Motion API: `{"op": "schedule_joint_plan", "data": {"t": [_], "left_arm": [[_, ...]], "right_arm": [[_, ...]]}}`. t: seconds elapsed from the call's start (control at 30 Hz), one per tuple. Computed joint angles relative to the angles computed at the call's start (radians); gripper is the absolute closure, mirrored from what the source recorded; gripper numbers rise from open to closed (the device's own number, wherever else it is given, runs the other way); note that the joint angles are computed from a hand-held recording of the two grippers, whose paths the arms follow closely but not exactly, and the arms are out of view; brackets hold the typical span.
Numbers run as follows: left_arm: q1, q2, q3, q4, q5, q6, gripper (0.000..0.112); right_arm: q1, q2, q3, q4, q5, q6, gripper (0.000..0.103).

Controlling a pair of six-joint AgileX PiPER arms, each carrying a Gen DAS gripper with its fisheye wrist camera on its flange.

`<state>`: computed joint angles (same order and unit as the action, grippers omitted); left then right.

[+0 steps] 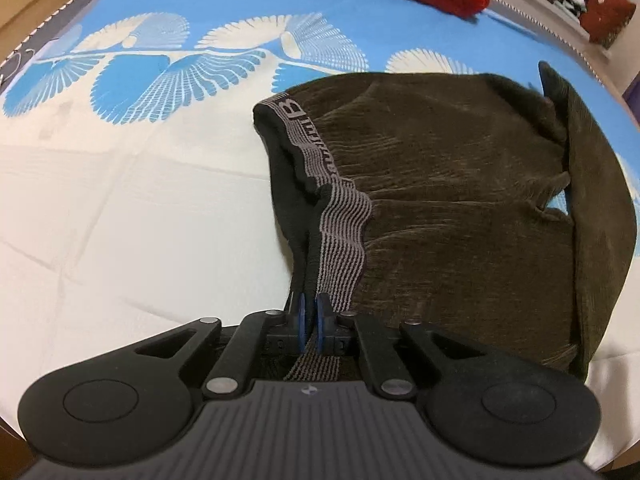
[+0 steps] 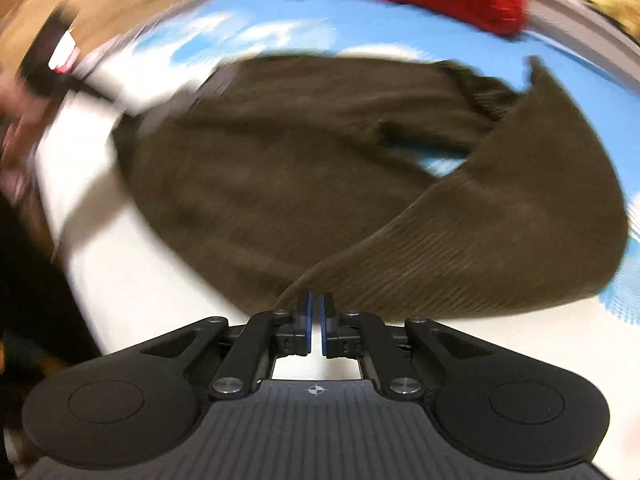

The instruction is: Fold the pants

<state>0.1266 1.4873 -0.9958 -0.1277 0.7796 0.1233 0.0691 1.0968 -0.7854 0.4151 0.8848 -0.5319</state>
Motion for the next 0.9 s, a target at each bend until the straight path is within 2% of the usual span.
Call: {"op": "schedule_joint_plan", "data": {"t": [0.07,0.1,0.13,0.2,0.27,0.33,0.5,0.6,0.73,0.77,0.83,0.87,0.9], "left_arm": [[-0.014,0.03,-0.012,0.013,0.001,-0.028,0.101],[-0.019,0.047,-0.026,0.023,0.004,-0.046,0.096],[-0.019,0.061,-0.036,0.027,0.009,-0.06,0.085],[-0.013,0.097,-0.059,0.015,0.035,-0.073,0.072],[0.003,0.123,-0.076,-0.009,0.07,-0.067,0.066],[0.004,0.149,-0.096,-0.017,0.09,-0.079,0.049],[-0.032,0.21,-0.129,0.022,0.107,-0.103,0.042],[-0.048,0.225,-0.13,0.046,0.107,-0.107,0.042],[-0.059,0.249,-0.142,0.069,0.116,-0.12,0.042],[-0.063,0.255,-0.144,0.073,0.115,-0.126,0.042],[-0.074,0.264,-0.147,0.089,0.114,-0.136,0.044],[-0.082,0.269,-0.149,0.1,0.111,-0.147,0.045],[-0.089,0.269,-0.149,0.112,0.109,-0.158,0.049]], "right_arm": [[-0.051,0.032,-0.022,0.003,-0.077,0.07,0.094],[-0.058,0.056,-0.034,-0.028,-0.132,0.134,0.091],[-0.058,0.075,-0.045,-0.067,-0.173,0.195,0.089],[-0.025,0.129,-0.045,-0.152,-0.262,0.333,0.079],[-0.037,0.201,-0.08,-0.171,-0.303,0.39,0.072],[-0.026,0.28,-0.115,-0.182,-0.342,0.447,0.066],[0.086,0.494,-0.207,-0.347,-0.434,0.682,0.047],[0.154,0.641,-0.272,-0.521,-0.476,0.843,0.042],[0.216,0.724,-0.324,-0.785,-0.427,1.063,0.042],[0.223,0.73,-0.331,-0.827,-0.412,1.088,0.048],[0.204,0.707,-0.312,-0.79,-0.431,1.039,0.072],[0.185,0.691,-0.305,-0.736,-0.438,0.985,0.099],[0.167,0.662,-0.293,-0.721,-0.438,0.968,0.098]]}}
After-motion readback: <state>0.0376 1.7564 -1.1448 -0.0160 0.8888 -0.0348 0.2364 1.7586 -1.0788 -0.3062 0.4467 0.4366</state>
